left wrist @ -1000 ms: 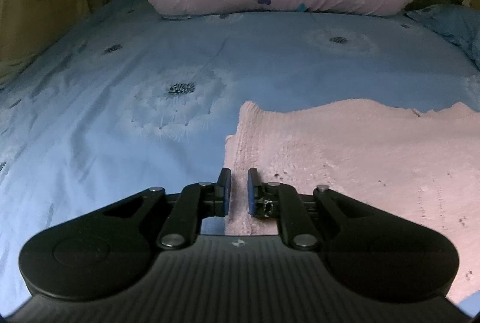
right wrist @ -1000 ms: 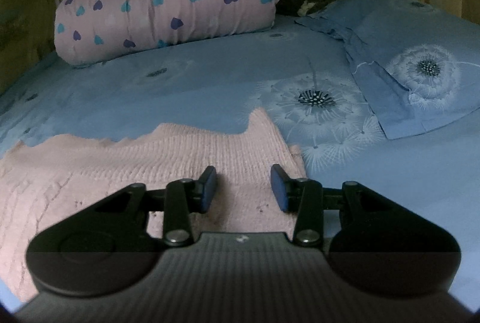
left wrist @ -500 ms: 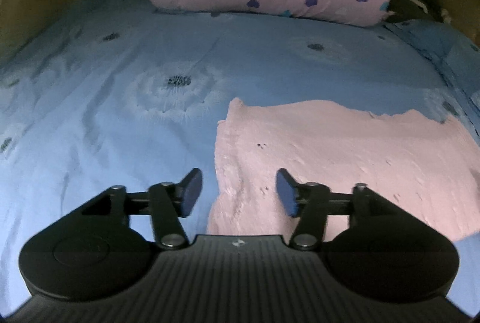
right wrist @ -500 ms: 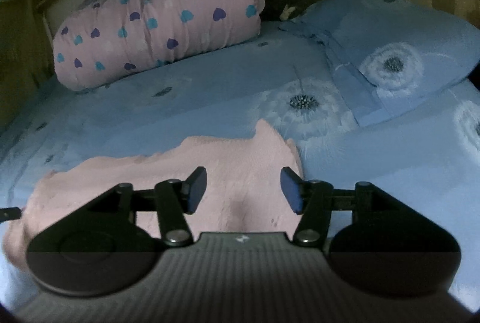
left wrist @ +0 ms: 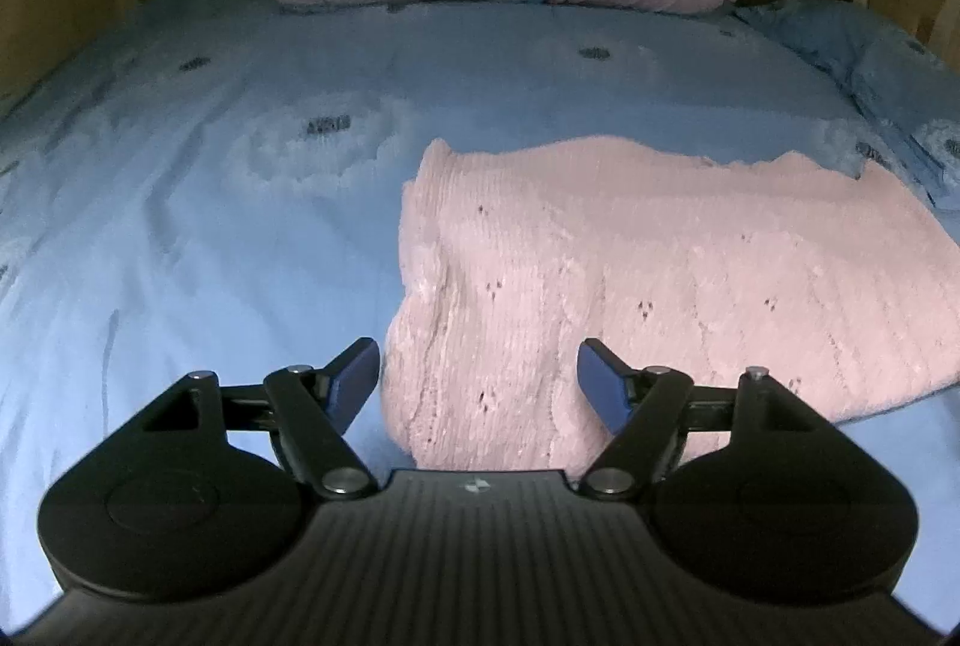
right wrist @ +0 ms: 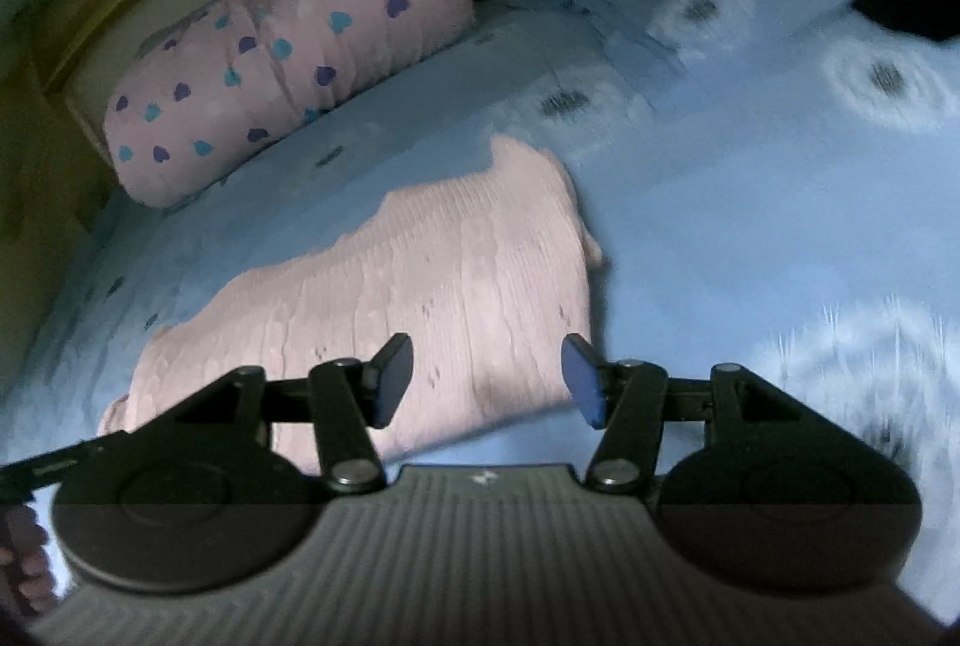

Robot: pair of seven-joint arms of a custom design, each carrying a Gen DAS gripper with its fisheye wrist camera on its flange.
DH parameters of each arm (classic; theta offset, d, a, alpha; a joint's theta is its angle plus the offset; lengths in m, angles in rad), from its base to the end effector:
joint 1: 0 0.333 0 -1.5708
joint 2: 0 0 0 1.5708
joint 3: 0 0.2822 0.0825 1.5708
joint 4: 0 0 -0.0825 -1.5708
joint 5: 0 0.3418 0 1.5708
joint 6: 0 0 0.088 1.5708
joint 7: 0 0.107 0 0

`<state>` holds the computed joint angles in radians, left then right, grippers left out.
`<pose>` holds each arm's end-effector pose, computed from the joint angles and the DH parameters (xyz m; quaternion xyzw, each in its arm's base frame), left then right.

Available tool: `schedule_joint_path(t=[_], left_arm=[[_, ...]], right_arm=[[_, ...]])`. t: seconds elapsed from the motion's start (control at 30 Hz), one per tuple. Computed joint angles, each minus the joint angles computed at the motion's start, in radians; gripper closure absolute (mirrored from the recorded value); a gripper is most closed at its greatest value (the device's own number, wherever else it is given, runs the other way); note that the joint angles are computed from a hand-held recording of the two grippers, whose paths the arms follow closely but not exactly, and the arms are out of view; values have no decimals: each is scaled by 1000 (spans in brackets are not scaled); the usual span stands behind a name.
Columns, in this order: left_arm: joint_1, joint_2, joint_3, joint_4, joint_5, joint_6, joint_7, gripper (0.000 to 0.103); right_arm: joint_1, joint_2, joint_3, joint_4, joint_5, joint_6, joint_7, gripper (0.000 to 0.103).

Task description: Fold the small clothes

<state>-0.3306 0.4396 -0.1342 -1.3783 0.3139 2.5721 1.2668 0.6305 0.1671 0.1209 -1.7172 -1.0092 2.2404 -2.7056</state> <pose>0.6170 -0.2926 0.5335 -0.5401 0.7503 -0.2977 0.2382 0.4604 0.3899 0.5142 -0.3588 0.8197 -0.2582 0.3643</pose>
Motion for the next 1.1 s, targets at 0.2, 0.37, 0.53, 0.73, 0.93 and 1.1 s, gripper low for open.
schedule_joint_path(t=[0.2, 0.37, 0.53, 0.73, 0.93, 1.1], left_arm=[[-33, 9, 43, 1, 110, -22, -42, 25], [-17, 25, 27, 26, 91, -38, -29, 23], [-13, 45, 24, 56, 76, -49, -21, 22], [8, 117, 4, 169, -18, -130, -1, 21], [13, 161, 4, 242, -81, -177, -13, 21], [4, 159, 14, 233, -67, -166, -7, 20]], right_arm=[[10, 47, -8, 11, 19, 36, 146, 43], [17, 90, -54, 8, -52, 152, 366, 44], [57, 156, -97, 66, -178, 104, 560, 43], [79, 213, -132, 114, -291, 42, 688, 43], [75, 229, -149, 119, -350, 16, 795, 43], [55, 232, -149, 118, -369, 14, 838, 43]])
